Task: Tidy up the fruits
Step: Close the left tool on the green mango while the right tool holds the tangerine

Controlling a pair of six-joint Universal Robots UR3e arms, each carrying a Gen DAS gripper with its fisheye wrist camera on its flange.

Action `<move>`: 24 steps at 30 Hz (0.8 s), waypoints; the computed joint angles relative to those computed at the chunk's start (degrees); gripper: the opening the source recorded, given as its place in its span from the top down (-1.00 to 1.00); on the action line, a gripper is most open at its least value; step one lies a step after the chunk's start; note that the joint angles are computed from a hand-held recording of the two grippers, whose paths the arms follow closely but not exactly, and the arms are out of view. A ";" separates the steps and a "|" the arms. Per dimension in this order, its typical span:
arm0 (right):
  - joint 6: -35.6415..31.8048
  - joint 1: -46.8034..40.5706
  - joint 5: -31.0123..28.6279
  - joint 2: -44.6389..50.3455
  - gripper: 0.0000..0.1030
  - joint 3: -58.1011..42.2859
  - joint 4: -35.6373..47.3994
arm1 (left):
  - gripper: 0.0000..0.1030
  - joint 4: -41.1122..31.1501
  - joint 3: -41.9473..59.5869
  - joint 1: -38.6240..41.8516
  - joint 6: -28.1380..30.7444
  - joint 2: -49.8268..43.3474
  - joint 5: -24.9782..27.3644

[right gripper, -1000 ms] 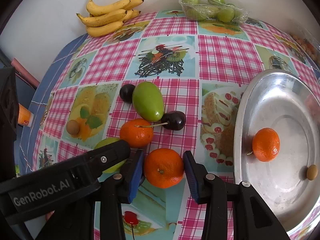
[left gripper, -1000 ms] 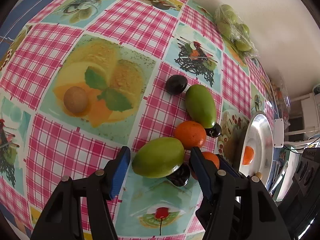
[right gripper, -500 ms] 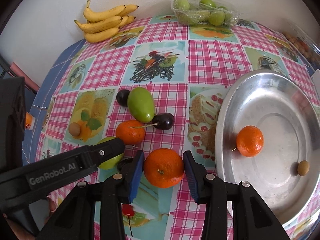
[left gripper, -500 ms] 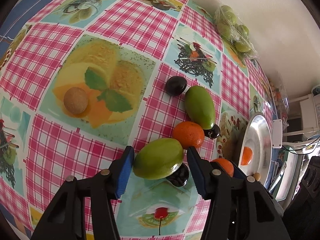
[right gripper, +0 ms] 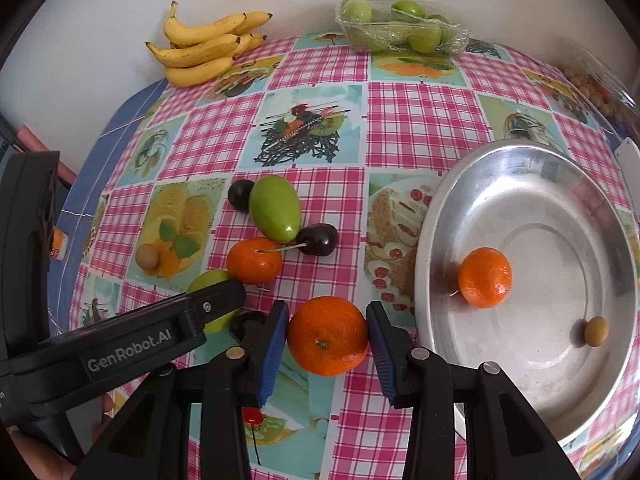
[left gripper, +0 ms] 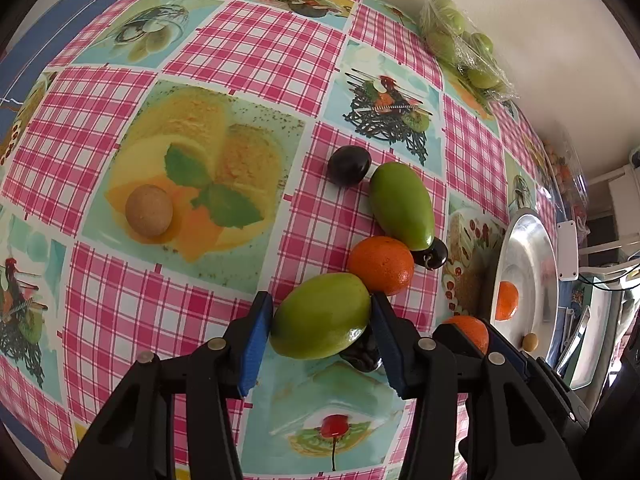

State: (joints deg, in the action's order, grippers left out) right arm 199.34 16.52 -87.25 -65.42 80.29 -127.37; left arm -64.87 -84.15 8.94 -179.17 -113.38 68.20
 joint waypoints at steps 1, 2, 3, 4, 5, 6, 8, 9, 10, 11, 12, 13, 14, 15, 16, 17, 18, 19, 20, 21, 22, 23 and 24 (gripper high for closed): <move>0.04 -0.15 0.16 -0.15 0.17 0.17 -0.01 | 0.01 0.15 -0.15 0.09 -0.03 0.10 -0.10; 0.05 -0.25 0.26 -0.25 0.17 0.27 0.03 | 0.02 0.30 -0.33 0.16 -0.03 0.25 -0.12; 0.08 -0.29 0.23 -0.30 0.17 0.28 0.11 | 0.04 0.59 -0.59 0.24 -0.06 0.48 -0.08; 0.07 -0.31 0.20 -0.39 0.17 0.32 0.14 | 0.04 0.72 -0.75 0.33 -0.09 0.62 -0.11; 0.02 -0.36 0.23 -0.46 0.17 0.32 0.20 | 0.04 0.77 -0.72 0.32 -0.15 0.55 -0.10; 0.03 -0.38 0.29 -0.48 0.17 0.32 0.19 | 0.04 0.83 -0.84 0.36 -0.16 0.62 -0.14; -0.05 -0.46 0.44 -0.57 0.17 0.32 0.22 | 0.04 0.90 -1.13 0.68 -0.24 0.78 -0.39; -0.07 -0.48 0.47 -0.63 0.17 0.32 0.26 | 0.04 0.92 -1.27 0.94 -0.40 0.83 -0.60; -0.06 -0.48 0.48 -0.60 0.17 0.26 0.34 | 0.04 1.08 -1.61 1.38 -0.70 1.01 -0.80; -0.07 -0.50 0.51 -0.63 0.17 0.21 0.44 | 0.04 1.34 -1.95 1.73 -1.11 1.26 -0.69; -0.03 -0.47 0.48 -0.60 0.17 0.11 0.53 | 0.04 1.65 -2.27 2.10 -1.49 1.47 -0.50; -0.03 -0.47 0.49 -0.58 0.17 0.06 0.59 | 0.04 1.98 -2.55 2.48 -2.08 1.66 -0.27; -0.02 -0.51 0.54 -0.62 0.17 0.03 0.71 | 0.04 2.28 -2.86 2.88 -2.66 1.95 0.16; -0.06 -0.56 0.58 -0.73 0.17 0.11 0.78 | 0.04 2.64 -3.11 3.13 -3.04 2.20 0.74; -0.01 -0.51 0.53 -0.76 0.17 0.13 0.83 | 0.04 3.07 -3.27 3.32 -3.36 2.42 1.55; 0.01 -0.48 0.50 -0.76 0.17 0.12 0.89 | 0.04 3.29 -3.37 3.45 -3.50 2.54 2.01; 0.05 -0.47 0.51 -0.79 0.17 0.09 0.99 | 0.04 3.37 -3.50 3.61 -3.52 2.60 2.20; 0.07 -0.49 0.57 -0.83 0.17 0.11 1.05 | 0.04 3.26 -3.56 3.82 -3.38 2.55 2.04; 0.08 -0.50 0.58 -0.84 0.17 0.07 1.14 | 0.04 3.25 -3.65 3.80 -3.23 2.62 2.19; 0.09 -0.49 0.54 -0.87 0.17 0.00 1.27 | 0.04 3.30 -3.56 3.56 -3.19 2.63 2.52; 0.09 -0.49 0.52 -0.80 0.17 -0.07 1.30 | 0.04 3.39 -3.46 3.23 -3.12 2.59 2.92; 0.17 -0.48 0.49 -0.78 0.17 -0.10 1.37 | 0.04 3.63 -3.32 2.79 -3.15 2.46 3.44; 0.24 -0.48 0.46 -0.73 0.17 -0.18 1.47 | 0.04 3.83 -3.09 2.37 -3.14 2.28 3.95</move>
